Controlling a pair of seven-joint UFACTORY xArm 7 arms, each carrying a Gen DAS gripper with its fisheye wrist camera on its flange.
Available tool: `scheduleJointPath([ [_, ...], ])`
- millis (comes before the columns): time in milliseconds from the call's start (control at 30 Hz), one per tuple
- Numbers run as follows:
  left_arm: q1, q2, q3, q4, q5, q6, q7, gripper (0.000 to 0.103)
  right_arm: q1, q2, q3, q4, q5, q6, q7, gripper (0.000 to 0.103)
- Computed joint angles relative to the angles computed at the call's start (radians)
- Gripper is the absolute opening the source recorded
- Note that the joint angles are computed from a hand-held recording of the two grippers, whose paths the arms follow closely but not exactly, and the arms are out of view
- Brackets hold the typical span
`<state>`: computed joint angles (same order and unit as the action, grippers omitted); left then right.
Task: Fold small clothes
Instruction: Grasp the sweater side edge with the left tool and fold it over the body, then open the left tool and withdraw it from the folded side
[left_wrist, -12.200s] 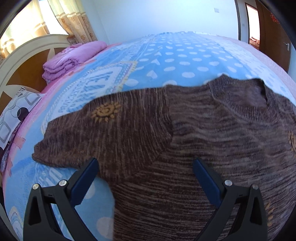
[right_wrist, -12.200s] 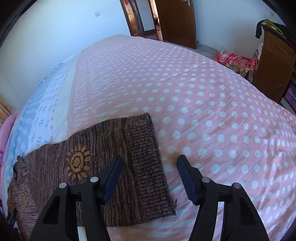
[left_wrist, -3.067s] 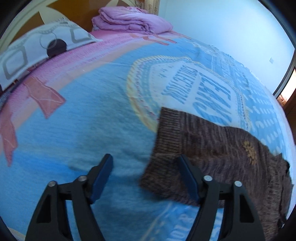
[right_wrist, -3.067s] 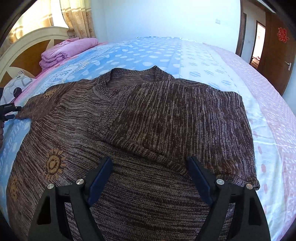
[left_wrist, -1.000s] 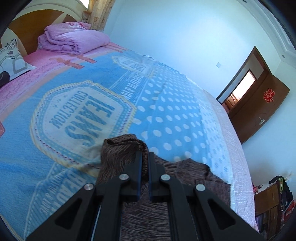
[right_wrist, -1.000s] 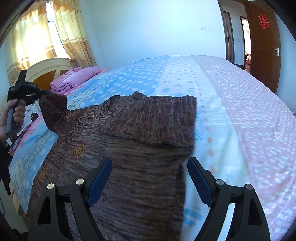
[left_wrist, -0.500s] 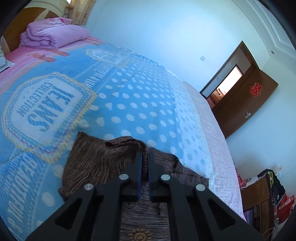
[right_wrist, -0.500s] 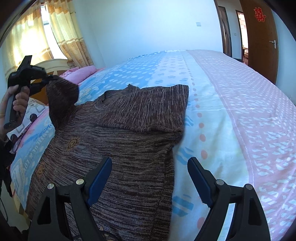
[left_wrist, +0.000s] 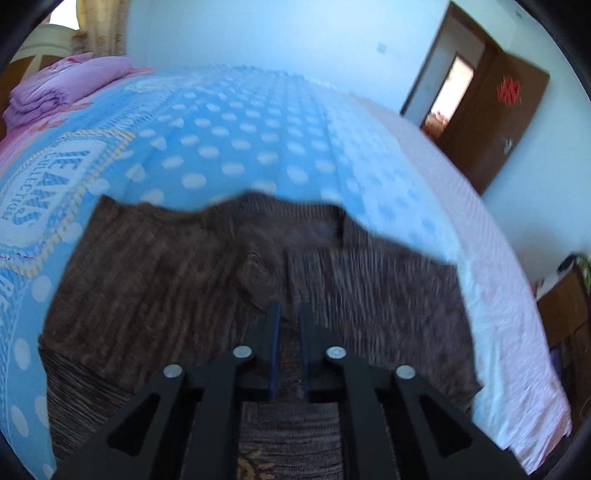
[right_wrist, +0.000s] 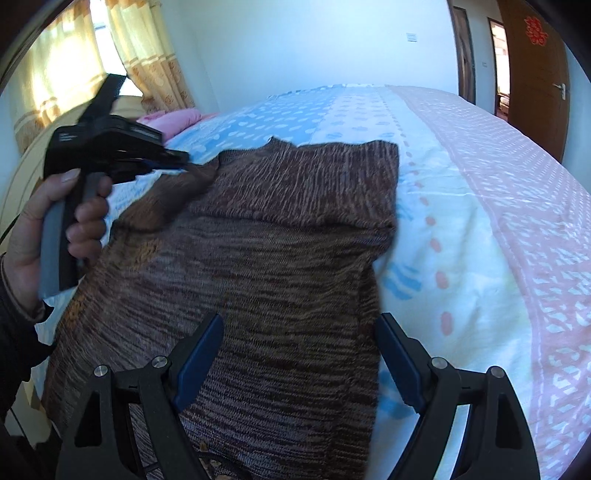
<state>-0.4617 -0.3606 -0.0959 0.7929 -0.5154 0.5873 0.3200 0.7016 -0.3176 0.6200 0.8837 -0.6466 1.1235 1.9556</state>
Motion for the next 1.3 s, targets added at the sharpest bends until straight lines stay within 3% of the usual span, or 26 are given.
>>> scheduleJointPath([
  [100, -0.001, -0.053, -0.007, -0.055, 0.051, -0.013, 0.042, 0.037, 0.005, 0.022, 0.007, 0.014, -0.016, 0.017, -0.013, 0.084],
  [233, 0.034, -0.138, 0.047, -0.147, 0.115, -0.138, 0.155, 0.069, 0.014, 0.01, 0.003, 0.0, -0.028, 0.005, 0.01, 0.084],
  [300, 0.123, -0.11, 0.024, -0.162, 0.219, -0.237, 0.125, 0.07, 0.013, 0.005, 0.008, 0.003, -0.034, 0.015, 0.022, 0.084],
  [367, 0.261, -0.049, -0.024, -0.152, 0.369, -0.31, 0.044, 0.07, 0.011, 0.003, 0.009, 0.022, -0.034, 0.029, 0.024, 0.084],
  [433, 0.346, 0.025, -0.023, -0.117, 0.463, -0.32, -0.024, 0.07, 0.003, 0.002, 0.003, 0.041, -0.044, 0.023, 0.015, 0.084],
  [500, 0.377, 0.102, 0.001, -0.068, 0.512, -0.289, -0.057, 0.07, -0.013, 0.015, -0.017, 0.072, -0.05, 0.004, -0.022, 0.084],
  [567, 0.343, 0.131, 0.051, -0.067, 0.476, -0.303, -0.029, 0.079, -0.034, 0.047, -0.052, 0.115, -0.046, -0.037, -0.073, 0.084],
  [633, 0.374, 0.123, 0.023, -0.091, 0.527, -0.347, -0.084, 0.083, -0.053, 0.098, -0.084, 0.169, -0.045, -0.062, -0.148, 0.084],
  [767, 0.437, 0.089, -0.042, -0.151, 0.69, -0.436, -0.198, 0.083, -0.055, 0.318, -0.154, 0.404, -0.06, 0.002, -0.364, 0.084],
  [833, 0.404, 0.09, -0.007, -0.156, 0.667, -0.445, -0.183, 0.086, -0.039, 0.431, -0.189, 0.527, -0.082, 0.045, -0.431, 0.084],
  [967, 0.282, 0.122, 0.115, -0.116, 0.479, -0.395, -0.062, 0.093, -0.031, 0.634, -0.263, 0.732, -0.044, 0.095, -0.594, 0.084],
  [1067, 0.247, 0.126, 0.147, -0.105, 0.365, -0.369, 0.013, 0.095, 0.022, 0.76, -0.342, 0.898, -0.067, 0.298, -0.671, 0.084],
  [1200, 0.261, 0.127, 0.133, -0.104, 0.314, -0.362, 0.046, 0.1, 0.071, 0.712, -0.459, 0.876, -0.098, 0.485, -0.554, 0.084],
  [1233, 0.275, 0.128, 0.119, -0.104, 0.326, -0.362, 0.034, 0.1, 0.078, 0.688, -0.474, 0.852, -0.093, 0.497, -0.526, 0.084],
  [1300, 0.286, 0.124, 0.105, -0.109, 0.338, -0.371, 0.029, 0.1, 0.066, 0.61, -0.466, 0.755, -0.067, 0.43, -0.495, 0.084],
])
